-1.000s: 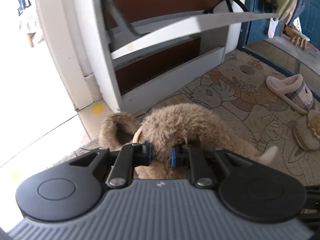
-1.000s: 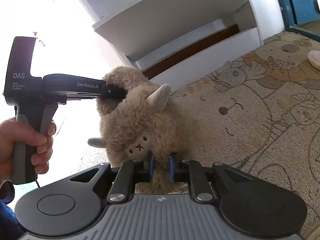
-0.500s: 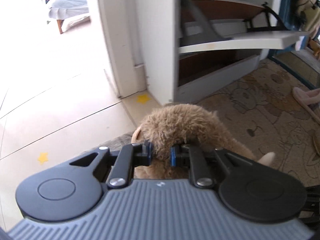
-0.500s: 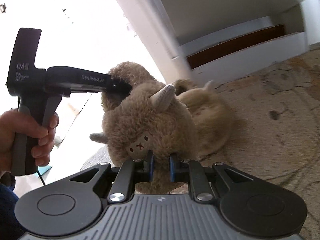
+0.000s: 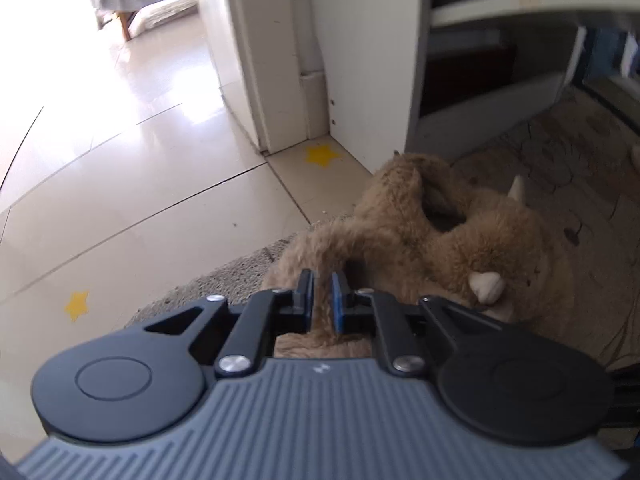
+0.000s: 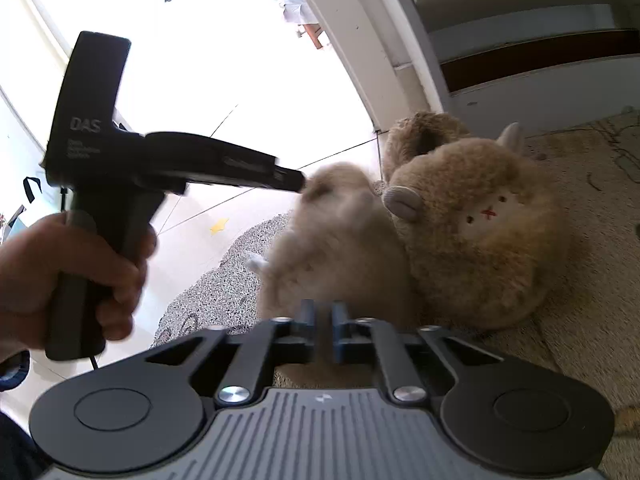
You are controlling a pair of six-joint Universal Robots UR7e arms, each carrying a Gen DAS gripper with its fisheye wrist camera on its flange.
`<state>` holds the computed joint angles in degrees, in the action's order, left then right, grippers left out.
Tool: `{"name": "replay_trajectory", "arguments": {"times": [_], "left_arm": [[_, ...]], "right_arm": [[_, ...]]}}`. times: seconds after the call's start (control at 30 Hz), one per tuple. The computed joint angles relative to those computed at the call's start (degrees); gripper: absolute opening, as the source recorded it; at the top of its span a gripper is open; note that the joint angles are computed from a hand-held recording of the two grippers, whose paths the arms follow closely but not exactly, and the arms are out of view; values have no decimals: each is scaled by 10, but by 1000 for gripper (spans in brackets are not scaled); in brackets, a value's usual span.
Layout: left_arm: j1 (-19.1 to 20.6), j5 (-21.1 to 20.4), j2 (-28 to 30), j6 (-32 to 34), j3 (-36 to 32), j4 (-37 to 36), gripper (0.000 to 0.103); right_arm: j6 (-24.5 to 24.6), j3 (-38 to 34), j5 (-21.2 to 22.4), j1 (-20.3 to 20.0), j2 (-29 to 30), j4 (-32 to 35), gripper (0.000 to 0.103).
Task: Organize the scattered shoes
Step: 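Lower both slippers beside the first pair and open both grippers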
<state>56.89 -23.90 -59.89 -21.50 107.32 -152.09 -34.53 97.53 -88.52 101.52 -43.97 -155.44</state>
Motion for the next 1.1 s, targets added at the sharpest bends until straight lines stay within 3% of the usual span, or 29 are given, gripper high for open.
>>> {"name": "replay_trajectory", "arguments": {"times": [0.07, 0.17, 0.27, 0.33, 0.4, 0.57, 0.8, 1.1], "left_arm": [[6, -4, -3, -21, 1, 17, 10], [13, -3, -7, -27, 5, 23, 16], [14, -5, -7, -16, 5, 20, 25], [17, -5, -1, -3, 0, 14, 29], [20, -6, 5, 8, -6, 5, 32], [22, -17, 16, 27, -12, -13, 33], [33, -10, 16, 11, -14, 10, 36], [49, -9, 28, 68, -42, -35, 36]], "right_arm": [[-5, -2, -24, 2, 13, -11, 3], [-1, 7, -18, -1, 7, -20, 5], [-2, 14, -25, -1, 0, -25, 20], [-14, 20, -51, 3, -2, -38, 42], [-20, 26, -63, 4, -6, -37, 48], [-7, 24, -56, -3, -8, 2, 48], [-1, 15, -51, 3, 16, -37, 44], [9, 1, -59, 16, 43, -67, 42]]}}
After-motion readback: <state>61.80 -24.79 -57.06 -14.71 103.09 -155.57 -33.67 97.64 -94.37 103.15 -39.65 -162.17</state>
